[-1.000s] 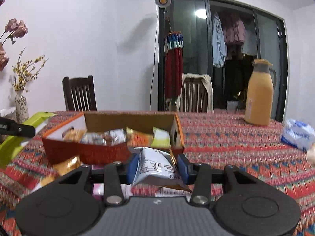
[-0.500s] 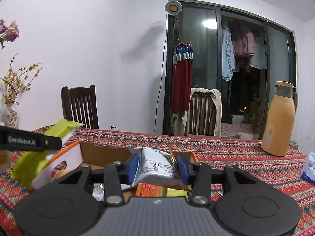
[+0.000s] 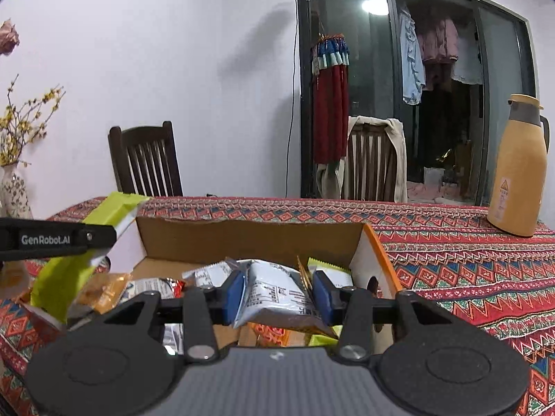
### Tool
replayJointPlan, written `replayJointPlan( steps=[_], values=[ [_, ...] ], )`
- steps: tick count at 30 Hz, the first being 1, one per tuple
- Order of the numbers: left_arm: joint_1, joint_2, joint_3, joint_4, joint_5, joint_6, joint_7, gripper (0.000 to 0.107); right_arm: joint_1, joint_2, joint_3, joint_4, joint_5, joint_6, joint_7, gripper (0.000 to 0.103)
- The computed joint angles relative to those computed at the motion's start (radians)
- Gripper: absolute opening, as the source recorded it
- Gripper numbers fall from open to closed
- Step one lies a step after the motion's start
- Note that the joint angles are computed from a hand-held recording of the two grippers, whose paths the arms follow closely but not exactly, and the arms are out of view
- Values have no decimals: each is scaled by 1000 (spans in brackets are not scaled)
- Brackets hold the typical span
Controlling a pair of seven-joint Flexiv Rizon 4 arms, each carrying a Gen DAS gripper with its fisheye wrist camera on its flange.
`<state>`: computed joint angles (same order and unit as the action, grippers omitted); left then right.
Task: Organize snacks
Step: 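Carry the white packet and green bar over the box and open both tools, then withdraw both tools from the box back toward the snack heap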
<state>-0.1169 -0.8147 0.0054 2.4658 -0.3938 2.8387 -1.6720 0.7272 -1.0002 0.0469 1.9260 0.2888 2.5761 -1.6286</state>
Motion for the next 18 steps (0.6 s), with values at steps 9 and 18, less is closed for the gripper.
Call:
replayJointPlan(
  steps=[9, 18],
  values=[
    [-40, -41, 0, 30, -95, 194, -79, 103, 17, 1, 0, 1, 75, 26, 4, 102],
    [-26, -34, -18, 32, -99, 162, -70, 103, 8, 12, 7, 10, 100, 17, 36, 103]
  ],
)
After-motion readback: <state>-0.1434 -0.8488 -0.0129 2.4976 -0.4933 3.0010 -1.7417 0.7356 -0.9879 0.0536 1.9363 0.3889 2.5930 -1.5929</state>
